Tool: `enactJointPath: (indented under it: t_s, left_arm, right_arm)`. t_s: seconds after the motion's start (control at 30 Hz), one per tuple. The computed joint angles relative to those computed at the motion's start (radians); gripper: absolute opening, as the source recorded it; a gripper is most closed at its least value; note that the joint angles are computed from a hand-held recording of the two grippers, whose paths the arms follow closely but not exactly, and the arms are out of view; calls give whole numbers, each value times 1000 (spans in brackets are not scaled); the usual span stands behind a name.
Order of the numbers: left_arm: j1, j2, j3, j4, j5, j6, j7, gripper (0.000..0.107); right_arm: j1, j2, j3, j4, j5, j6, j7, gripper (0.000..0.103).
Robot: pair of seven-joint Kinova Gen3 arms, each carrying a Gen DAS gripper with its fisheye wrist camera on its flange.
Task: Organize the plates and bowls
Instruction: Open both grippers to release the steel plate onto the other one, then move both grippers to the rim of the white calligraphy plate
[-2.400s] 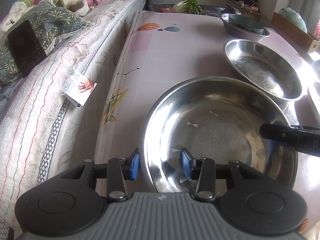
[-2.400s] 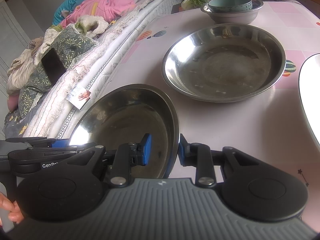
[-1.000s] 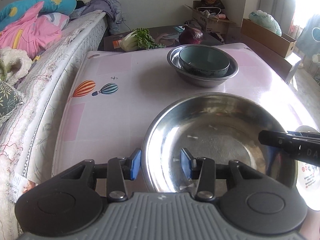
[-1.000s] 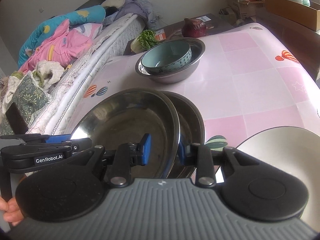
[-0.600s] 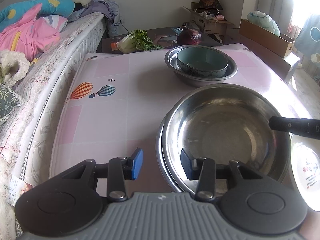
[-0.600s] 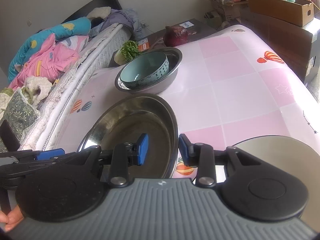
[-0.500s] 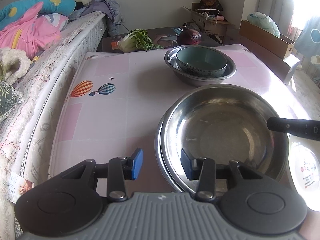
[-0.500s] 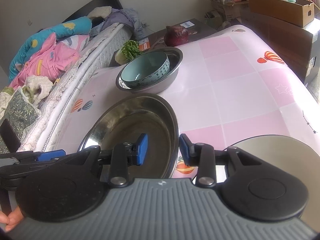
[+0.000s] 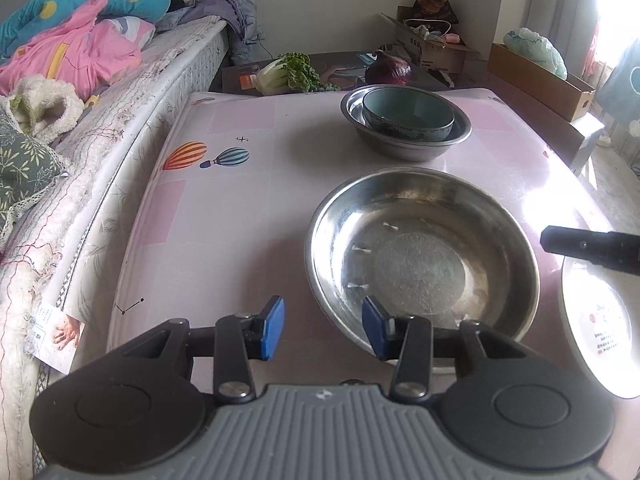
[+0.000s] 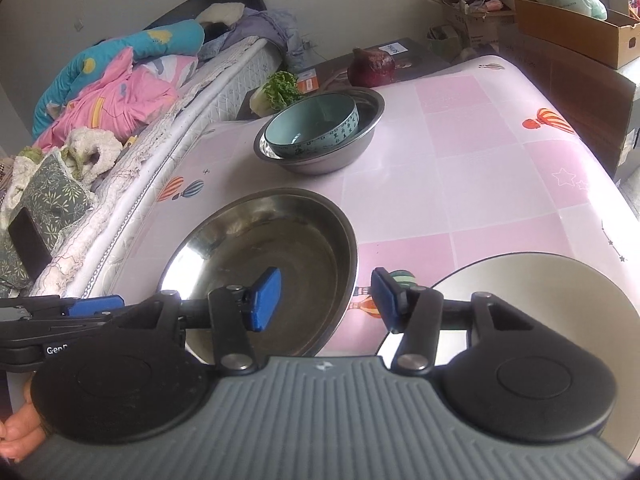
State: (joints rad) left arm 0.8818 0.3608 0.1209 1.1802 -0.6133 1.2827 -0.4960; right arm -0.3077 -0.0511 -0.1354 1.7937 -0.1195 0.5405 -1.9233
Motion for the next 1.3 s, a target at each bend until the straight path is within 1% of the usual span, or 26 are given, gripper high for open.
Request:
enactJointPath:
  t_s: [0.03, 0.13, 0.2, 0.33, 0.37, 0.43, 0.5, 0.57, 0.6, 0.63, 0.7, 0.77, 0.83, 0.97, 1.07, 1.13, 1.23, 1.3]
  left_arm:
    - [5, 0, 3, -4, -1, 0, -1, 45]
    - [21, 5, 14, -24, 6, -8, -12, 46]
    - [35, 13, 24, -43, 19, -24, -26, 47]
    - [49, 35, 37, -64, 76, -88, -51, 48]
    - [52, 44, 38, -69, 94, -109, -54, 48]
    - [62, 69, 33, -91, 122, -124, -59, 48]
    - [81, 100, 24, -107, 141, -148, -53, 48]
    - [92, 130, 16, -134, 165, -159, -53, 48]
    - [98, 141, 10, -145, 173, -162, -49, 43]
    - [124, 157, -15, -166, 164, -149, -34, 44]
    - [132, 189, -21, -216, 169, -111, -40, 43]
    - [126, 195, -27, -226, 198, -106, -39, 44]
    - [127, 190, -34, -221, 210, -111, -33, 44]
    - [160, 173, -51, -207, 172, -109, -27, 46]
    - [175, 139, -56, -148, 141, -171, 10, 49]
    - [164, 130, -43, -127, 141, -212, 13, 49]
    - [149, 152, -30, -151, 156, -227, -5, 49]
    - [142, 172, -30, -166, 171, -239, -8, 47]
  right_arm:
    - [12, -22, 6, 19, -30, -14, 23, 51]
    - [30, -121, 74, 104, -115, -54, 82, 51]
    - [53, -187, 111, 155, -141, -60, 92, 51]
    - [112, -281, 168, 224, -135, -35, 97, 51]
    - [119, -298, 194, 242, -137, -24, 111, 51]
    - [120, -320, 251, 270, -154, -3, 147, 51]
    - [107, -334, 314, 301, -187, 8, 198, 48]
    - [109, -333, 345, 321, -209, 13, 234, 47]
    - [107, -331, 366, 333, -222, 14, 259, 46]
    - [101, -326, 389, 341, -241, 14, 286, 46]
    - [90, -313, 427, 355, -284, 10, 336, 44]
    - [71, -302, 468, 367, -342, 3, 398, 43]
    - [61, -286, 490, 373, -389, -6, 457, 41]
    - [68, -243, 490, 357, -469, -4, 526, 40]
    - [70, -217, 509, 348, -537, 8, 596, 40]
    - [69, -200, 528, 343, -589, 27, 648, 40]
    - [83, -175, 530, 335, -644, 52, 701, 40]
    - [99, -164, 521, 332, -667, 62, 728, 38]
